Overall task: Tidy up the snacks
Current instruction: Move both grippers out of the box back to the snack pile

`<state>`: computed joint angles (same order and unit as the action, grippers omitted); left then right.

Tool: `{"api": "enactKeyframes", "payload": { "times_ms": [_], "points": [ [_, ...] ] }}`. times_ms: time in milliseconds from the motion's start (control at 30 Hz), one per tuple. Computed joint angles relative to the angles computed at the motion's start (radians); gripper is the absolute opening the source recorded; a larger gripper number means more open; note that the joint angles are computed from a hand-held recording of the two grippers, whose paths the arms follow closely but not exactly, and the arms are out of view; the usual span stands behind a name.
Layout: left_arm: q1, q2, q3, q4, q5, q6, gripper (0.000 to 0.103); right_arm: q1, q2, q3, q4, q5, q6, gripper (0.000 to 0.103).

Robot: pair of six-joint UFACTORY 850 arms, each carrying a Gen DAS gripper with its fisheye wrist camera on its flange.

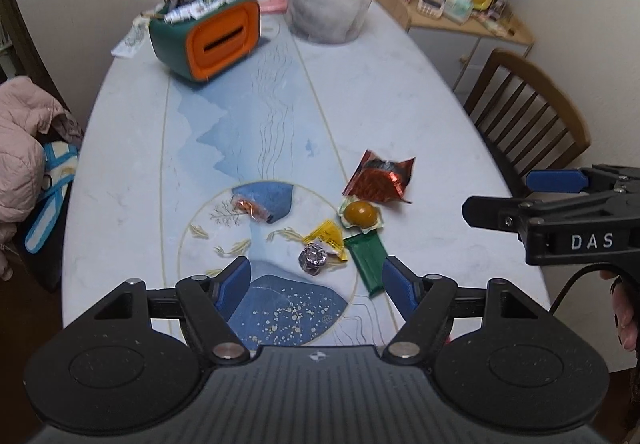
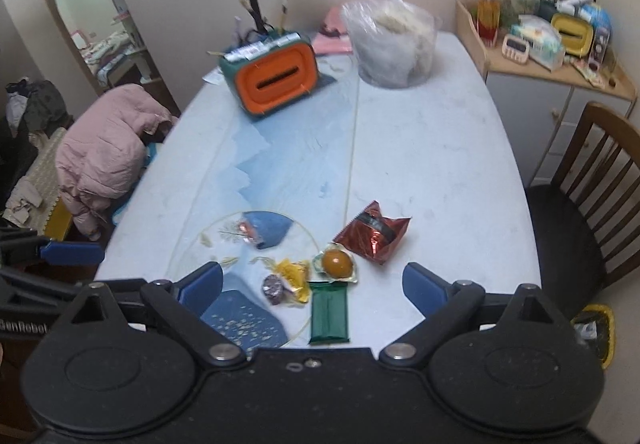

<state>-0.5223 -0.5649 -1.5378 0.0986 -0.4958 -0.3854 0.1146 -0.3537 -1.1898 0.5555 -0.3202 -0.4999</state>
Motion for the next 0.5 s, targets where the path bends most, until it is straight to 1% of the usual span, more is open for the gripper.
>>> {"api": "enactKeyframes", "payload": {
  "times_ms": [100,300,367,500],
  "points": [
    [0.005,-0.084,-0.077,-0.023,-0.043,0.016,0.072,-0.007,-0.081,-0.057,-0.045,-0.028,0.045,0.097],
    [0.018,-0.250,-0.233,-0.115,-0.158,0.097,0.072,-0.004,-0.229,-0.155,-0.174,-0.094,0.135,0.094],
    [0.018,-0.294,-0.273,-0.109,-0.187,0.082,0.072,-0.002,-0.264,-0.178,-0.217,-0.108,0.166,0.092],
    [0.029,-0.371,-0.351,-0.150,-0.228,0.083,0.072,-0.006,-0.331,-0.235,-0.240,-0.136,0.198,0.088]
  ]
}}
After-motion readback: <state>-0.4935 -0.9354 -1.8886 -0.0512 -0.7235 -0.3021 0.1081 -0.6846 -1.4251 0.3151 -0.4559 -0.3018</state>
